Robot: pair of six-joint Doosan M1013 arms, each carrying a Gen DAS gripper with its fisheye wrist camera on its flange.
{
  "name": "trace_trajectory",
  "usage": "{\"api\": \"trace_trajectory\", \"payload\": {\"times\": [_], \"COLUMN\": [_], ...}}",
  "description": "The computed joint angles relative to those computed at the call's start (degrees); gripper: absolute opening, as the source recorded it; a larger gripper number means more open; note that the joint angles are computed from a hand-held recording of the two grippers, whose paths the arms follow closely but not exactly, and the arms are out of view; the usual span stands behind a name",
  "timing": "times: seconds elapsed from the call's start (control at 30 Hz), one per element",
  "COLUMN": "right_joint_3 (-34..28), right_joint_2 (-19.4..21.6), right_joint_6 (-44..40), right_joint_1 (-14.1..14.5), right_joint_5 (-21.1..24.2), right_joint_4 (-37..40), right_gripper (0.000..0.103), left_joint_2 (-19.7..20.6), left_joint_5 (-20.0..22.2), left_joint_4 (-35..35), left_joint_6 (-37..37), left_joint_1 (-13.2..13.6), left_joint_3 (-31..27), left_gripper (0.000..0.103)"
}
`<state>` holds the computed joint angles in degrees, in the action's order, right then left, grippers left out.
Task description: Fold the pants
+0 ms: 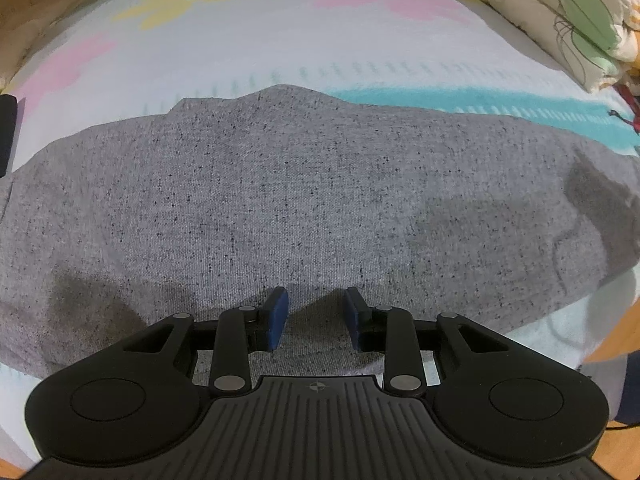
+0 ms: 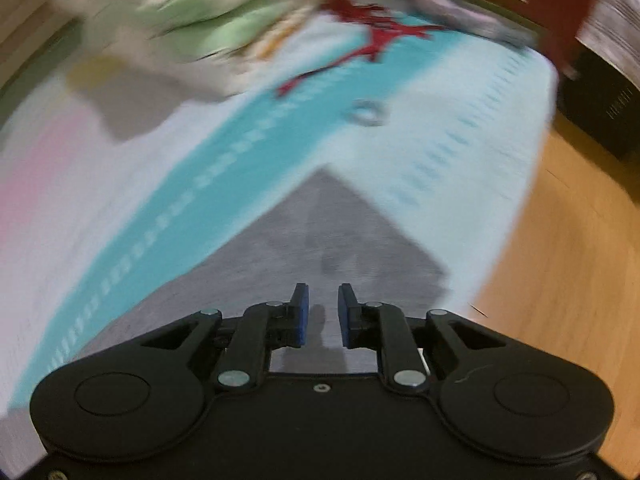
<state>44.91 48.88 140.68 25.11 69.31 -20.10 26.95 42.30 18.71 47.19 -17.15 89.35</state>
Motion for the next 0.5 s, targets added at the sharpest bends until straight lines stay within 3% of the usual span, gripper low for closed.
{"api": "trace_trajectory", "payload": {"times": [0.07, 0.13, 0.33, 0.4, 0.5], "right_joint_3": [-2.85, -7.49, -11.83, -10.55, -6.89], "right_joint_2": [2.1, 5.29, 8.3, 7.44, 4.94], "right_joint_6": [-4.36, -6.75, -4.25, -2.67, -4.31], "right_joint_1": [0.02, -0.19, 0.53, 0.87, 1.76], "right_joint_5": [0.79, 4.67, 6.01, 4.86, 0.27], "right_joint_4": [3.17, 5.69, 0.18, -0.08, 0.97], "right_gripper": [0.025, 0.024, 0.026, 0.029, 0.029], "left_joint_2": [-0.12, -0.29, -2.1, -3.49, -5.43], "left_joint_5": [0.28, 0.44, 0.89, 0.16, 0.42], "left_joint_4": [0.55, -0.57, -2.37, 0.64, 9.96], "left_joint_6": [-0.54, -0.26, 3.17, 0.06, -10.48], "left_joint_1": [-0.38, -0.64, -1.04, -0.96, -0.55], "left_joint_3": [0.21, 0.45, 2.12, 3.2, 4.51], "left_gripper": [0.031, 0.035, 0.039, 0.039, 0.039]}}
